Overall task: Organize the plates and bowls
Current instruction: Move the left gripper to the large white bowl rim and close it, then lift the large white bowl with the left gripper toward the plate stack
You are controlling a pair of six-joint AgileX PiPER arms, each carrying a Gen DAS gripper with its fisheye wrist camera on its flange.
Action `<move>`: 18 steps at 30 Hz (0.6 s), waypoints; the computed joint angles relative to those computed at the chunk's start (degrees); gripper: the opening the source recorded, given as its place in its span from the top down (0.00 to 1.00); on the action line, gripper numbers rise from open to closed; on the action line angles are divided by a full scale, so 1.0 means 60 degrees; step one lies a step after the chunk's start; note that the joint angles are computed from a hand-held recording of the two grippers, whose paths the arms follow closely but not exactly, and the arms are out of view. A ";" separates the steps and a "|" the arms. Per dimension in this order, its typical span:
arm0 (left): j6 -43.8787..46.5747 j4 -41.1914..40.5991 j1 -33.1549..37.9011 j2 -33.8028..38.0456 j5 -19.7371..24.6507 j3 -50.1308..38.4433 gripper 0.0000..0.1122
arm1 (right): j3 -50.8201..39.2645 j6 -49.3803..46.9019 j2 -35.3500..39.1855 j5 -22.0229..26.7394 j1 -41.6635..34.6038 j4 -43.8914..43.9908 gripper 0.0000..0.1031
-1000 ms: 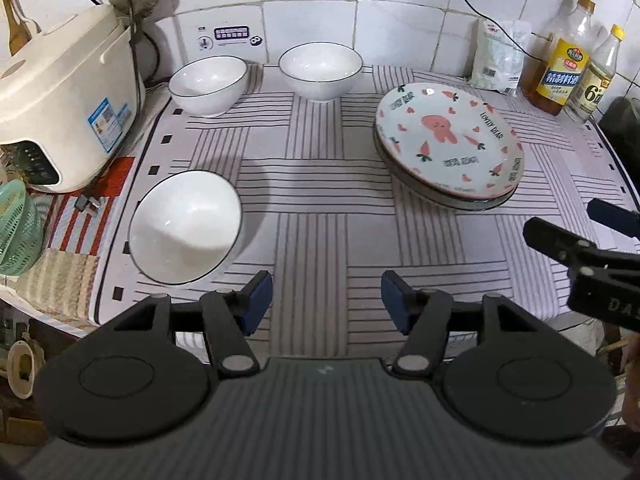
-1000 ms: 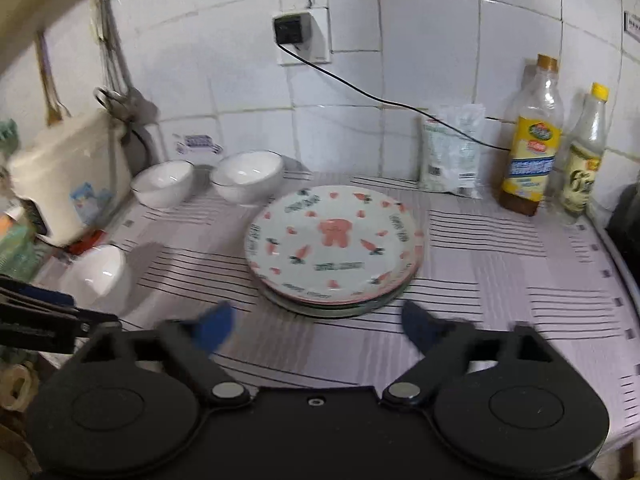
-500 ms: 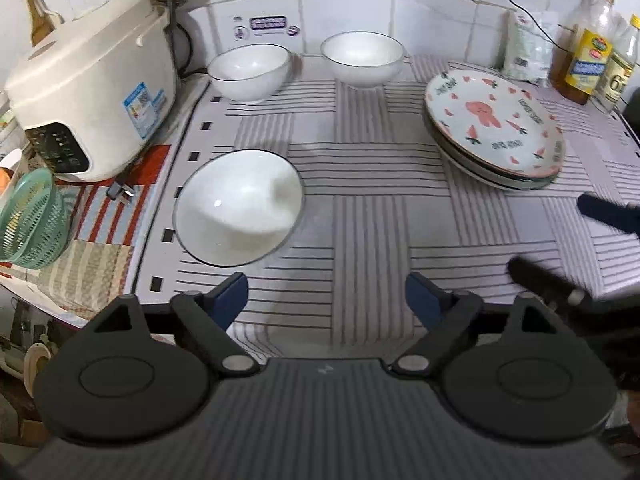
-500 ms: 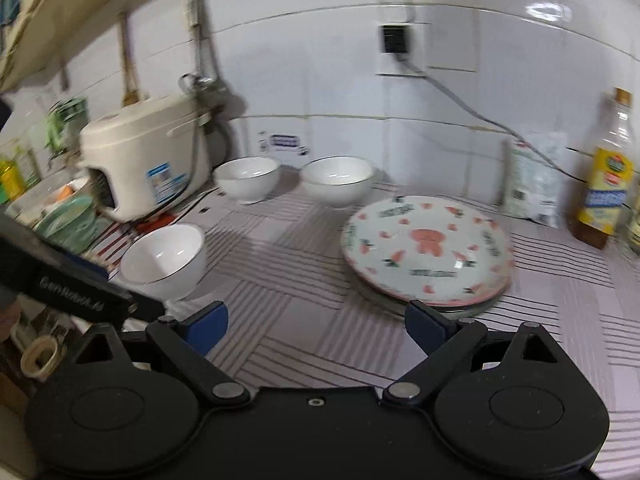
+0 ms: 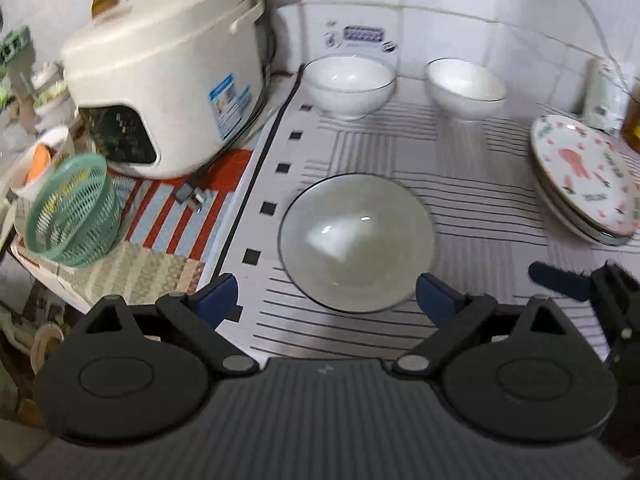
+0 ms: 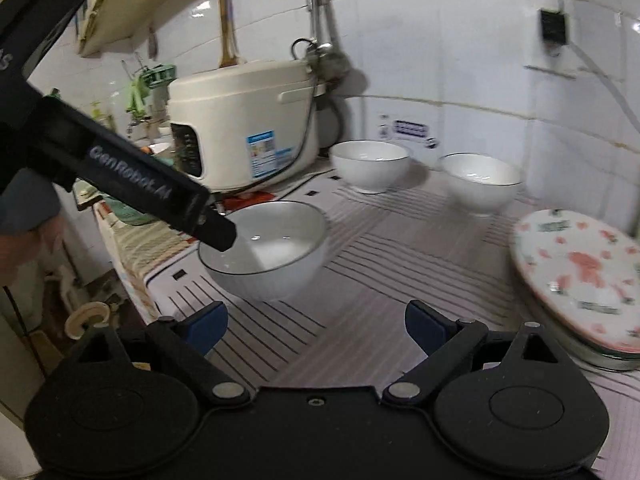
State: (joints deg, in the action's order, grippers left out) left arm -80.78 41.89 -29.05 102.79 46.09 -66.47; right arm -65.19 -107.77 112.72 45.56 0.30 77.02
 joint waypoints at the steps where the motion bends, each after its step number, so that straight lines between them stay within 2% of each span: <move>1: -0.0001 -0.0064 0.0216 0.0057 -0.0274 0.0091 0.14 | -0.0039 -0.0044 0.0167 -0.0089 0.0171 0.0160 0.05; 4: 0.0008 -0.0272 0.0711 0.0258 -0.0868 0.0236 0.16 | -0.0205 -0.0409 0.0741 -0.0012 0.0549 0.0620 0.05; 6: 0.0048 -0.0403 0.1001 0.0383 -0.1354 0.0355 0.17 | -0.0424 -0.0193 0.1011 -0.0304 0.0922 0.0536 0.05; 9: 0.0149 -0.0656 0.1364 0.0598 -0.1895 0.0403 0.31 | -0.0506 -0.0526 0.1283 -0.0627 0.1336 0.0852 0.05; 11: 0.0059 -0.0572 0.1454 0.0755 -0.2052 0.0365 0.49 | -0.0410 -0.1111 0.1405 -0.0842 0.1517 0.1592 0.05; 12: 0.0031 -0.0626 0.1474 0.0804 -0.2059 0.0345 0.52 | -0.0492 -0.1099 0.1533 -0.0766 0.1563 0.1698 0.05; 14: -0.0178 -0.0637 0.1572 0.0840 -0.2288 0.0388 0.66 | -0.0825 -0.0662 0.1763 -0.0667 0.1632 0.1406 0.06; 18: -0.0443 -0.0699 0.1668 0.1013 -0.2297 0.0338 0.79 | -0.1208 -0.0469 0.2075 -0.0565 0.1723 0.1369 0.05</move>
